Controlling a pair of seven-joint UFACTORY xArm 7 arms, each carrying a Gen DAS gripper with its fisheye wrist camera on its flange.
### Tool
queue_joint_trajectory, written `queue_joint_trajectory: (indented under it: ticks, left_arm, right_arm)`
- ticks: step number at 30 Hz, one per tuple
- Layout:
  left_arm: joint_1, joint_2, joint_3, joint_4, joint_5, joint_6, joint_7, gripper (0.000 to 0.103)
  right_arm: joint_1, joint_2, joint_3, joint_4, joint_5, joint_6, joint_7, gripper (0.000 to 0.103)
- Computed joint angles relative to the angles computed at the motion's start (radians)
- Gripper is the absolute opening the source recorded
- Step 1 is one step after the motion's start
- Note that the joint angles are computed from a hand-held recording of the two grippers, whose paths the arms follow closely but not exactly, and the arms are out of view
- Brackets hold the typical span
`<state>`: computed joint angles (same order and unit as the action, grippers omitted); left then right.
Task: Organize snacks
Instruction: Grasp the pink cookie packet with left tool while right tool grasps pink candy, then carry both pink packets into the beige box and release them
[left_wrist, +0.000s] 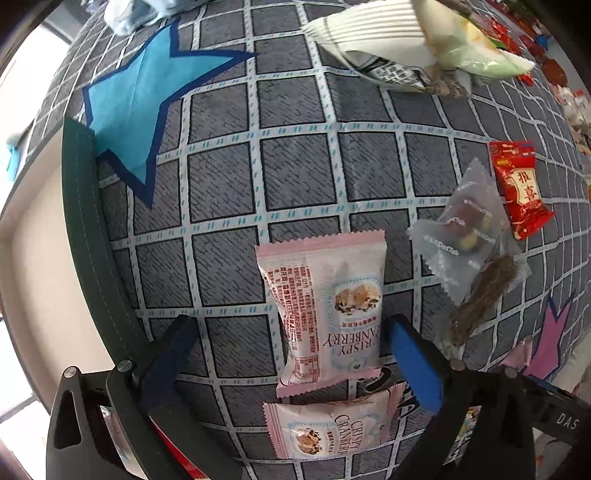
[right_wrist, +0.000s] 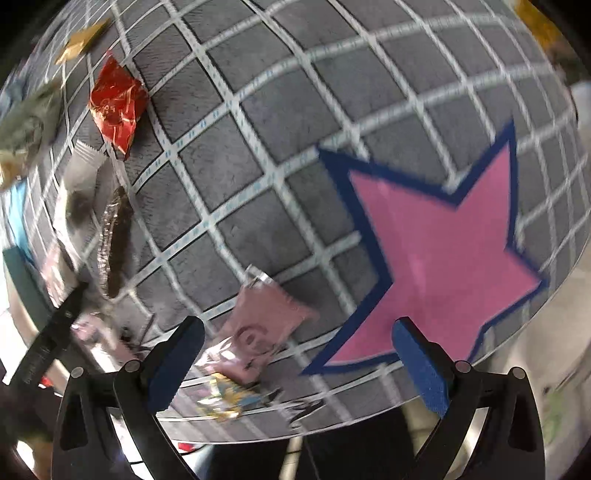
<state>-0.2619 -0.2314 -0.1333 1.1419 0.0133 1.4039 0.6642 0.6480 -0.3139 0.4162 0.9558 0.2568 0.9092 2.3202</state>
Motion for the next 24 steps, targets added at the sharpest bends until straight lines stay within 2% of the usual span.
queue_joint_trajectory:
  ticks: [2,6,9,11,14,16,17,18,19,20,21,24]
  left_arm:
    - [0.003,-0.002,0.009,-0.004,-0.001,-0.008,0.033,0.103]
    - [0.004,-0.009,0.008,-0.010,-0.009,-0.009,0.046,0.103]
    - [0.004,0.002,0.009,0.013,-0.013,-0.004,0.063,0.103]
    - [0.001,-0.002,0.005,0.016,-0.008,0.005,0.078,0.103]
    - [-0.010,-0.022,-0.002,0.022,-0.015,0.029,0.091,0.094]
    - [-0.021,-0.049,-0.004,0.012,-0.026,0.027,0.123,0.084]
    - [-0.025,-0.060,-0.002,0.008,-0.032,0.023,0.141,0.073]
    - [-0.029,-0.070,-0.001,0.004,-0.037,0.022,0.159,0.058]
    - [-0.034,-0.082,0.001,0.001,-0.046,0.023,0.184,0.050]
    - [-0.036,-0.083,0.001,0.003,-0.051,0.031,0.193,0.042]
    - [-0.036,-0.079,0.003,0.012,-0.060,0.048,0.199,0.041]
    - [-0.027,-0.073,0.013,0.036,-0.088,0.091,0.196,0.041]
  right_arm:
    - [0.008,0.018,0.026,0.019,-0.003,-0.015,0.055,0.102]
    - [0.034,0.049,0.014,0.056,0.025,0.062,0.039,0.102]
    - [0.035,0.047,0.034,0.058,-0.004,0.060,0.114,0.103]
    - [0.042,0.045,0.018,0.053,0.007,0.055,0.077,0.103]
    - [0.051,0.072,-0.006,0.081,0.016,0.069,-0.039,0.103]
    - [0.062,0.083,-0.001,0.110,0.008,0.113,-0.092,0.091]
    - [0.066,0.081,0.006,0.123,-0.004,0.139,-0.104,0.087]
    - [0.071,0.079,0.010,0.135,-0.011,0.164,-0.118,0.074]
    - [0.077,0.073,0.017,0.149,-0.022,0.200,-0.133,0.057]
    - [0.080,0.071,0.023,0.159,-0.031,0.219,-0.139,0.047]
    - [0.084,0.062,0.030,0.159,-0.039,0.232,-0.145,0.029]
    - [0.099,-0.020,0.055,0.093,-0.027,0.207,-0.118,0.028]
